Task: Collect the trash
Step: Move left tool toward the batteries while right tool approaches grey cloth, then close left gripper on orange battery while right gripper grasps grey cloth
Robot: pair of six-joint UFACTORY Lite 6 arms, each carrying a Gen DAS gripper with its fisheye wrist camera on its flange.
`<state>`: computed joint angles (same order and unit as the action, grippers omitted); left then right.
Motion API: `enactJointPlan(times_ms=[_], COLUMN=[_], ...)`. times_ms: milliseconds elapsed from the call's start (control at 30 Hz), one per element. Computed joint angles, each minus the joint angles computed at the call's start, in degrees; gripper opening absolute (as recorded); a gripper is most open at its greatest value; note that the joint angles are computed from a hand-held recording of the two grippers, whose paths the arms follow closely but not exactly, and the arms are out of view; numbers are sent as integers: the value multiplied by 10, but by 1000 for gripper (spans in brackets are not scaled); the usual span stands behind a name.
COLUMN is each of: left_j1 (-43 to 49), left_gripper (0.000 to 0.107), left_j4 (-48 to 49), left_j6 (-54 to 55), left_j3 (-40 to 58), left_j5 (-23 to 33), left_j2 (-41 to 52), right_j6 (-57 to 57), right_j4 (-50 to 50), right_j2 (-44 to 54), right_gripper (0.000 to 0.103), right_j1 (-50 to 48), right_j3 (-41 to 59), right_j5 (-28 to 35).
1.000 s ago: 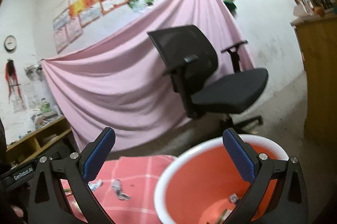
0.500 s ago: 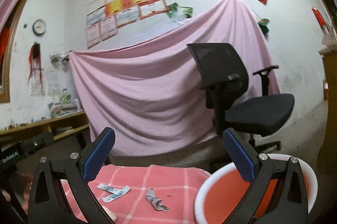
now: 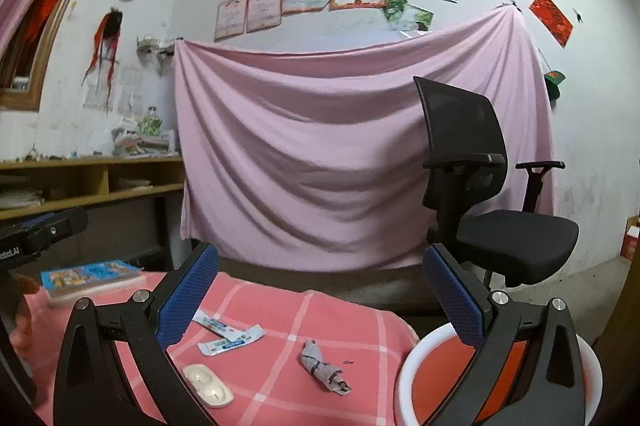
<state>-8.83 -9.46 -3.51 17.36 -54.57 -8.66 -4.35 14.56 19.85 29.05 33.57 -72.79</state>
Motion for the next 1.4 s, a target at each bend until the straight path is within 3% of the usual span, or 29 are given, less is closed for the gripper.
enactJointPlan(times_ms=[167,333,433,567,867,1033,1100,1200,1333,1400], left_j1=[4,-1,6,19,16,36,41,46,43,35], left_gripper=[101,101,101,101,101,100,91,72,63,54], left_j4=[7,5,20,47,101,252,320,423,464,458], left_j6=[19,36,34,20,-20,-161,-229,-331,-371,-363], left_j3=[3,37,74,133,265,337,363,403,416,428], left_j5=[-31,-13,31,109,265,330,349,376,388,405], left_j2=[43,93,127,172,270,331,349,379,380,386], right_j6=[-19,-35,-28,27,97,100,120,153,217,246], right_j4=[9,18,18,-23,-86,-101,-127,-166,-242,-277], right_j2=[21,50,63,83,123,155,175,199,222,228], right_gripper=[103,103,103,103,103,94,83,81,76,55], right_j1=[10,2,-11,-46,-75,-76,-81,-86,-90,-89], right_j3=[17,68,97,151,222,271,304,339,375,385], right_j5=[12,91,145,264,401,464,503,545,588,600])
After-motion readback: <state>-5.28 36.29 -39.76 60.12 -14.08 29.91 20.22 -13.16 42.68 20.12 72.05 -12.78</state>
